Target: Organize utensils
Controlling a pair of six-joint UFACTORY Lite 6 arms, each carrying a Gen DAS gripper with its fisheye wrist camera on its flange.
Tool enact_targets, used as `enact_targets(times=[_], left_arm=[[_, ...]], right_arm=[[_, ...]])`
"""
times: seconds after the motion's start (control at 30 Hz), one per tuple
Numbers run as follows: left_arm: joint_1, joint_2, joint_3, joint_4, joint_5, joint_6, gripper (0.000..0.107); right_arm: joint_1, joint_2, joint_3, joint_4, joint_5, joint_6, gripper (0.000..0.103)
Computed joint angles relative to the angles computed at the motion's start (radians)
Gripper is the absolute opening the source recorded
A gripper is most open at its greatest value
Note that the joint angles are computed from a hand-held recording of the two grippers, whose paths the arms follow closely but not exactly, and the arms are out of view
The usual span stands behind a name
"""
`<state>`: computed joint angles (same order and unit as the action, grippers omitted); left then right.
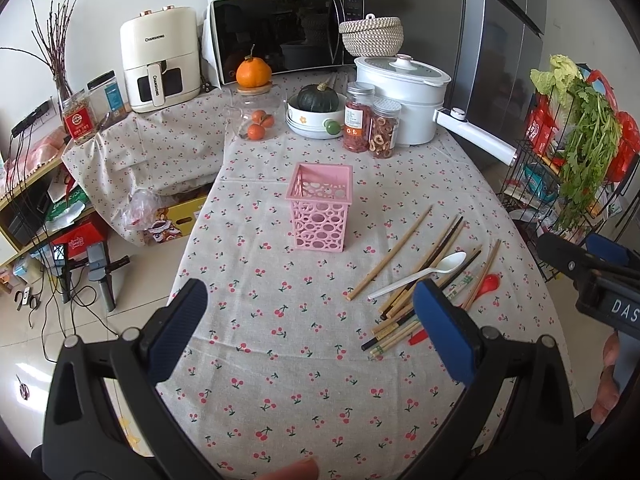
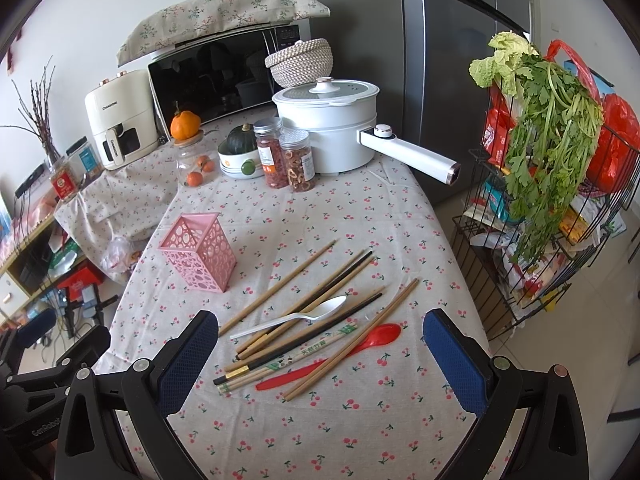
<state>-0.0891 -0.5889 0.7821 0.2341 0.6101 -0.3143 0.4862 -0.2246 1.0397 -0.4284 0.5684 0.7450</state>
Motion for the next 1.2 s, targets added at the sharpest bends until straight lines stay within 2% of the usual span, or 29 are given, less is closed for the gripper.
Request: enact_targets(times=[0.2,0.4,0.5,0.63,0.87,0.97,1.07,1.17,1.2], left_arm=[[-0.046,0.094,0.035,0.081,-0.016,0.006,0.102],[-0.094,0.293,0.173,0.093,0.016,0.058,0.102],[-0.112,0.404,0.264,0.042,0.02,0.121,0.102],[-0.123,0.592,0.435,-0.124,0.055,0.286,0.102],[-0.181,0.953,0.766,-0.204,0.161,0.342,0.102],[-0.186,1.118,0.935,-0.247,0.215,0.357,0.095],[-0.181,1.299,1.14,-0.285,0.284,0.368,0.083],[-0.166,1.494,1.38,-0.329,0.37,0.366,0.068],[-0.16,1.561,1.469,-0.343,0.407,0.359,0.059]], right_arm=[[-0.078,0.065,0.047,0.094,-0.006,-0.09,0.103],[-0.239,0.254,0.205,0.246,0.031,-0.292,0.103],[-0.313,0.374,0.291,0.308,0.06,-0.357,0.103],[-0.405,0.51,0.381,0.401,0.101,-0.434,0.103],[-0.506,0.66,0.489,0.475,0.143,-0.524,0.103],[-0.542,0.71,0.526,0.528,0.163,-0.563,0.103],[-0.566,0.765,0.573,0.574,0.207,-0.592,0.103],[-0.576,0.805,0.606,0.627,0.246,-0.646,0.103],[-0.578,0.814,0.613,0.641,0.254,-0.662,0.103]])
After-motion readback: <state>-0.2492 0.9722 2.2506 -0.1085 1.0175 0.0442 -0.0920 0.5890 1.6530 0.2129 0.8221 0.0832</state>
